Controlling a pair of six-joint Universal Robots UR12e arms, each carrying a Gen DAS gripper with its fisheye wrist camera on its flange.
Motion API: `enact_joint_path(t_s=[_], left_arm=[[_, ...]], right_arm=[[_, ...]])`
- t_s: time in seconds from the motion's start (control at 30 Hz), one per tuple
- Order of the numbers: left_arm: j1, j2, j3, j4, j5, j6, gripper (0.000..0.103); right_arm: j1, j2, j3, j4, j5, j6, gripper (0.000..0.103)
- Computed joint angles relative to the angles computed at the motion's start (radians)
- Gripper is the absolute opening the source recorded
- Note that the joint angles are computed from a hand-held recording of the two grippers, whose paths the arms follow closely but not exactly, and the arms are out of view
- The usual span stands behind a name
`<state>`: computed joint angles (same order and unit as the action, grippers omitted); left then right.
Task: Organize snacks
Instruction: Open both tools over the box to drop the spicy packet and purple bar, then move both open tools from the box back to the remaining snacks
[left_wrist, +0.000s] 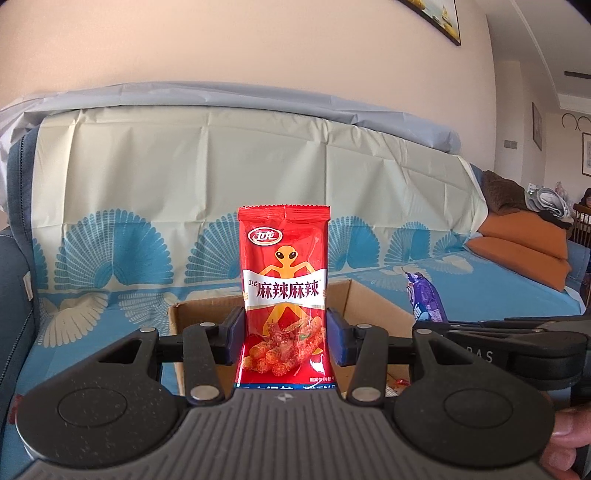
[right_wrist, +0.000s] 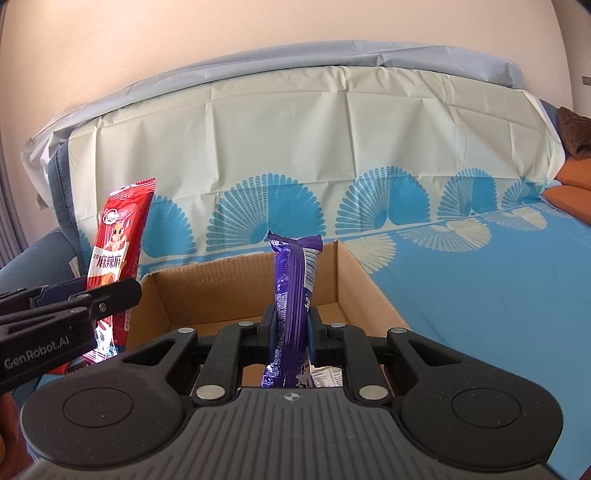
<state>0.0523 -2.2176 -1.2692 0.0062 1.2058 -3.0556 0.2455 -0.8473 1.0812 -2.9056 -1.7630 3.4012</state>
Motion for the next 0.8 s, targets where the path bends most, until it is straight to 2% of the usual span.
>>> enact_joint_path(t_s=[0.03,0.07,0.1,0.13,0.2,0.23,0.43,0.53,0.63,0.7,0.8], left_arm=[[0.002,0.0,0.001,-0.015,-0.026,0.0,0.052],[0.004,0.0,0.004,-0.037,-0.05,0.006,0.059],[0.004,0.001,0.004,-0.049,-0.06,0.013,0.071],[0.001,0.002,0.001,-0.043,-0.049,0.017,0.075],[0.0,0.002,-0.002,-0.028,-0.041,0.018,0.077],[0.002,0.002,-0.002,-0.029,-0.04,0.009,0.077],[0.016,0.006,0.001,-0.052,0.013,-0.056,0.076],[0.023,0.013,-0.002,-0.065,0.047,-0.074,0.068],[0.033,0.022,-0.01,-0.084,0.078,-0.084,0.053],[0.04,0.029,-0.016,-0.098,0.097,-0.086,0.037],[0.053,0.04,-0.025,-0.119,0.126,-0.086,0.021]], right_arm=[[0.0,0.0,-0.001,0.004,-0.003,0.001,0.017],[0.001,0.002,-0.003,0.009,-0.014,-0.001,0.018],[0.005,0.004,-0.006,0.011,-0.038,-0.004,0.021],[0.008,0.007,-0.012,0.014,-0.065,-0.006,0.035],[0.012,0.009,-0.014,0.01,-0.098,0.008,0.056],[0.013,0.01,-0.017,0.013,-0.108,0.016,0.06],[0.022,0.017,-0.028,0.026,-0.114,0.01,0.063],[0.029,0.023,-0.036,0.021,-0.111,-0.002,0.064],[0.038,0.029,-0.047,0.025,-0.101,-0.01,0.064],[0.046,0.035,-0.058,0.024,-0.091,-0.021,0.064],[0.06,0.045,-0.072,0.012,-0.074,-0.038,0.064]])
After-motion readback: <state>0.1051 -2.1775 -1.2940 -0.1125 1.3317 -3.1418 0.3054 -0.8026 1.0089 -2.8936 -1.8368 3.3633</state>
